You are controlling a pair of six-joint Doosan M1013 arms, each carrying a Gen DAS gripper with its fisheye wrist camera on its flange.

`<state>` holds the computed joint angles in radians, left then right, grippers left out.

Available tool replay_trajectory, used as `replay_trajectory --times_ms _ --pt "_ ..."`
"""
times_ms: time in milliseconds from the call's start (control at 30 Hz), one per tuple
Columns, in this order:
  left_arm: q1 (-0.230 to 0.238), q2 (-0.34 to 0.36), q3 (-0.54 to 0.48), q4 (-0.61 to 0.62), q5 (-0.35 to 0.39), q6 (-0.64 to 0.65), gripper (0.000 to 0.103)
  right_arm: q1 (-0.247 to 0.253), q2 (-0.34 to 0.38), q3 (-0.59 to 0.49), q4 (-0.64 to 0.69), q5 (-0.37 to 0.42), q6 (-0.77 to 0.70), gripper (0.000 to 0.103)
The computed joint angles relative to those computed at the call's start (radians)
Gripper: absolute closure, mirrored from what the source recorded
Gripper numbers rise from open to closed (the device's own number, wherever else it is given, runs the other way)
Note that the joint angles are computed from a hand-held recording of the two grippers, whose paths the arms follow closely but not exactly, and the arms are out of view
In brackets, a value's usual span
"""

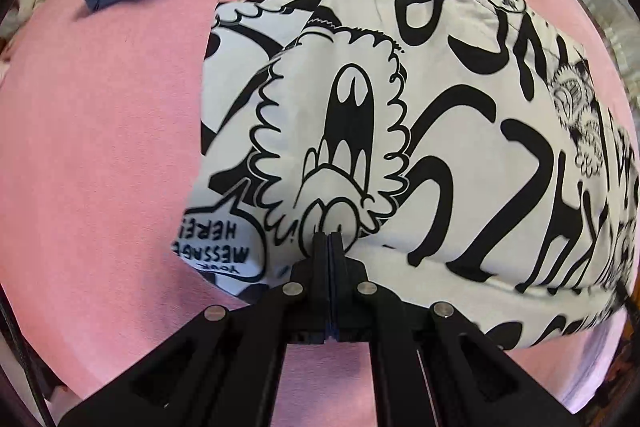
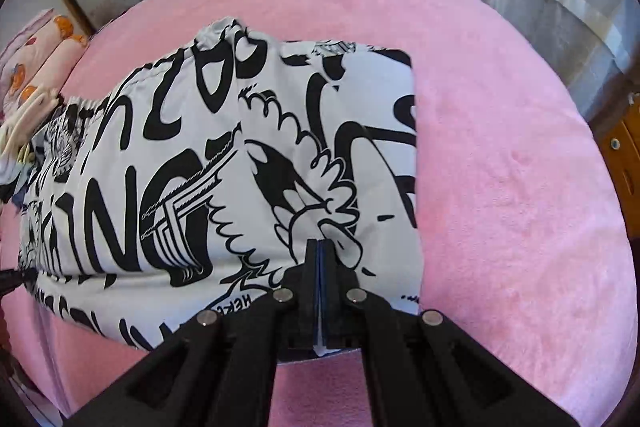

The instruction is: Fold large clothes

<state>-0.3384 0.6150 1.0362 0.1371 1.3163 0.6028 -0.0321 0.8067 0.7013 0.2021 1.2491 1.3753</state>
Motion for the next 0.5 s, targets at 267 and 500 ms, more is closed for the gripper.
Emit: replay_trajectory --times_ms 267,500 --pt "0.015 -0.028 0.023 -0.034 -0.017 0.005 0.102 -0.016 0.017 -0.060 0.026 0.058 0.096 0.103" --pt "-0.007 -0.071 0.012 0.051 -0.006 0.020 0.101 -0.014 -0.008 -0.063 0.135 0.090 0.071 0.103"
